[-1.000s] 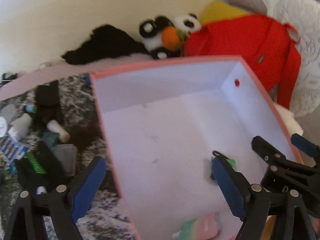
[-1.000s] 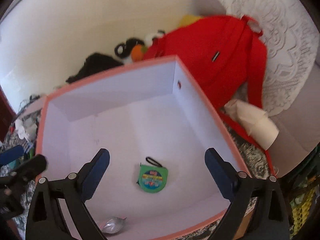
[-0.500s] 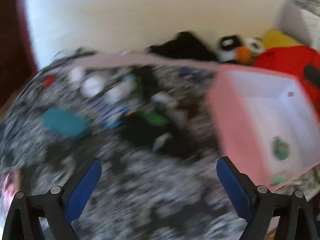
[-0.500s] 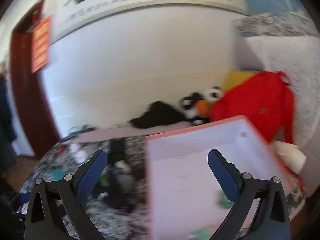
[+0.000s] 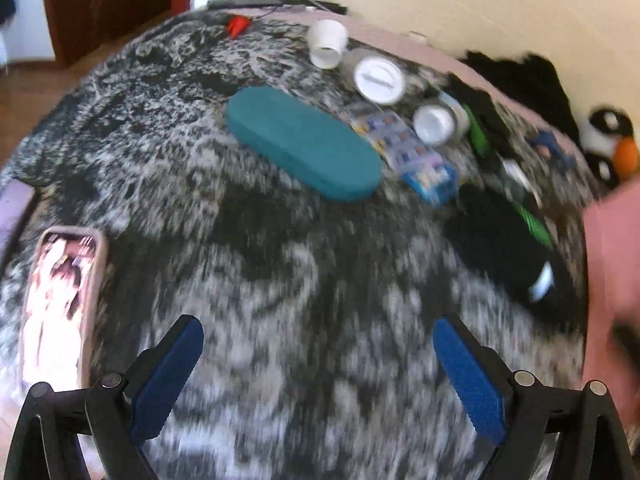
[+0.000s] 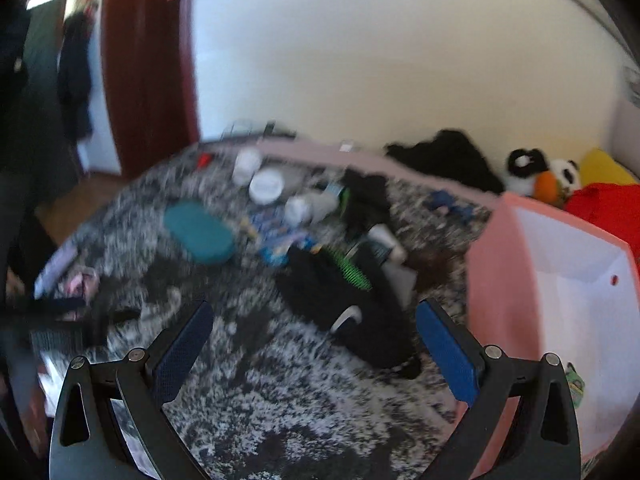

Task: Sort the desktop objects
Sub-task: 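Grasp the teal glasses case with the left tool while the right tool grasps the black glove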

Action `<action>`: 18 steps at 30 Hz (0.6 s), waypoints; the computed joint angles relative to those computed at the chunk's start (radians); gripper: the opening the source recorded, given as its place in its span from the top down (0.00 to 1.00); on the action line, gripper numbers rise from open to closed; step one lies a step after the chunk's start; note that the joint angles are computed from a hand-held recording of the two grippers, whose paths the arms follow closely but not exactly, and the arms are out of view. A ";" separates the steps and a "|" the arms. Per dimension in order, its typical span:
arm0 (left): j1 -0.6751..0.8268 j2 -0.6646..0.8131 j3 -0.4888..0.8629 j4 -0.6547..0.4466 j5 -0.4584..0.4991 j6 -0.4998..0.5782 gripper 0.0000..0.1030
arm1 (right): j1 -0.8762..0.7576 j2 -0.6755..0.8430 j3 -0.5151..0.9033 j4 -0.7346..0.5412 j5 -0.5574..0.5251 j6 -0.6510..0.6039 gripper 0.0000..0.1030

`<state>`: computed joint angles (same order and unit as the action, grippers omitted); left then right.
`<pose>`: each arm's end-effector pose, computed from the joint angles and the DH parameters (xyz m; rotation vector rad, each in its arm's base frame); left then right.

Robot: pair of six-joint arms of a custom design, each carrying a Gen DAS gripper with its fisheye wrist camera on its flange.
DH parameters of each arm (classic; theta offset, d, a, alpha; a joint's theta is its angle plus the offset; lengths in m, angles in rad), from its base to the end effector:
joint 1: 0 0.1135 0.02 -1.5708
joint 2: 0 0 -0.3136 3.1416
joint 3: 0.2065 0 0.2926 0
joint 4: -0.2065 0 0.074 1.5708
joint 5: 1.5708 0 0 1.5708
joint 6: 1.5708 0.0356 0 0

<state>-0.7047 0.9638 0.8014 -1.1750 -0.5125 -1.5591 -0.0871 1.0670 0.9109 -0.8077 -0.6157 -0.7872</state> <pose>0.1315 -0.0889 0.2818 -1.1418 2.3168 0.0135 0.2206 0.0014 0.3182 -1.0134 2.1017 0.3610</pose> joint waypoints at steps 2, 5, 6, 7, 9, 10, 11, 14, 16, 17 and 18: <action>0.187 0.005 -0.006 0.090 0.053 0.157 0.07 | 0.044 0.016 -0.022 0.045 0.039 0.024 0.00; 0.412 0.041 -0.008 0.221 0.142 0.314 0.07 | 0.092 0.051 -0.040 0.100 0.074 0.061 0.00; 0.492 0.070 -0.003 0.269 0.181 0.354 0.07 | 0.108 0.066 -0.042 0.116 0.086 0.073 0.00; 0.550 0.104 0.007 0.302 0.205 0.376 0.07 | 0.124 0.083 -0.043 0.132 0.097 0.085 0.00; 0.650 0.182 0.027 0.364 0.235 0.412 0.07 | 0.156 0.114 -0.043 0.159 0.117 0.109 0.00; 0.691 0.228 0.036 0.390 0.247 0.426 0.07 | 0.170 0.126 -0.042 0.169 0.126 0.115 0.00; 0.723 0.260 0.042 0.411 0.263 0.438 0.07 | 0.183 0.138 -0.040 0.177 0.134 0.119 0.00; 0.808 0.356 0.037 0.496 0.350 0.441 0.07 | 0.214 0.173 -0.036 0.225 0.176 0.120 0.00; 0.824 0.407 0.044 0.507 0.367 0.419 0.06 | 0.222 0.202 -0.029 0.254 0.201 0.126 0.00; 0.826 0.430 0.049 0.507 0.367 0.411 0.06 | 0.223 0.222 -0.022 0.267 0.214 0.129 0.00; 0.825 0.450 0.053 0.507 0.365 0.409 0.06 | 0.222 0.247 -0.011 0.272 0.223 0.134 0.00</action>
